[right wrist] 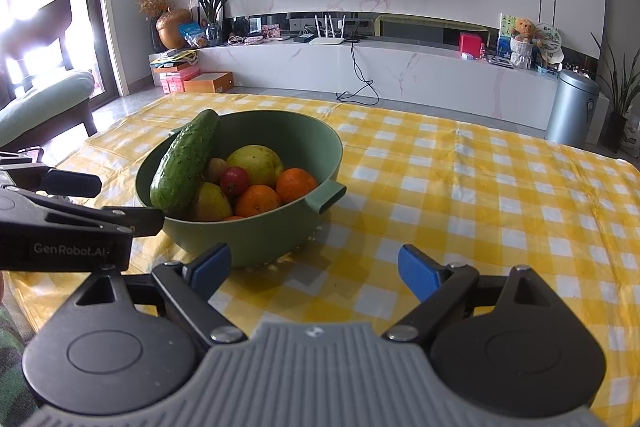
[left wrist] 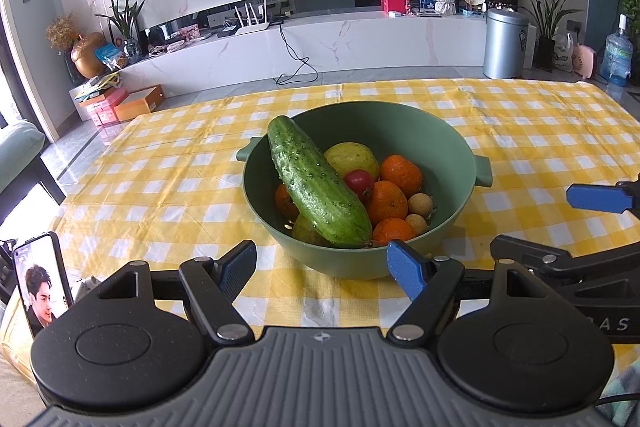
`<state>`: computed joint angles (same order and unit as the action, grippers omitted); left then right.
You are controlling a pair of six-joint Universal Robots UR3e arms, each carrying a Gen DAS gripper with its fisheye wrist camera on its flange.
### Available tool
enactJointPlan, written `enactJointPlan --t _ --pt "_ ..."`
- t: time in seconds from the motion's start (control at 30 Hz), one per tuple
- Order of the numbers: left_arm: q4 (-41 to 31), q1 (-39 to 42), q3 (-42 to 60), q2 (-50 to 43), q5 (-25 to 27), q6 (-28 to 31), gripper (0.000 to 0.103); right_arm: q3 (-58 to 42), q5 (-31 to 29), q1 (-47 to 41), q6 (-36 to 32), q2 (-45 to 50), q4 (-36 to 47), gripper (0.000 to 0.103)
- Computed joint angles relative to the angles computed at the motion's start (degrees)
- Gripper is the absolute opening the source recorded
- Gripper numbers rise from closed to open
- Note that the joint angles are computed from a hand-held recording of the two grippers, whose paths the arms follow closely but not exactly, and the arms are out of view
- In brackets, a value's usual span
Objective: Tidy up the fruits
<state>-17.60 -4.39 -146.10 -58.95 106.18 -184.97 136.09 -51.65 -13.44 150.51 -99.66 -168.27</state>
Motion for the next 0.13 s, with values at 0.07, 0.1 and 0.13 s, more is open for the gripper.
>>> enactJointPlan --t 0.07,0.1,0.13 --pt "-0.16 -0.07 -0.03 0.29 0.14 -0.06 0.087 -0.57 -0.3 0.21 0.2 0.27 0.27 0.087" --pt "-0.32 -0.08 0.14 0.25 0.26 -0.1 0.087 -0.73 -0.36 0.21 0.23 0.35 0.39 0.087" --pt "-0.63 -0.04 0.15 0.54 0.29 -0.25 0.087 -0.73 -0.43 0.19 0.24 0.33 0.44 0.087"
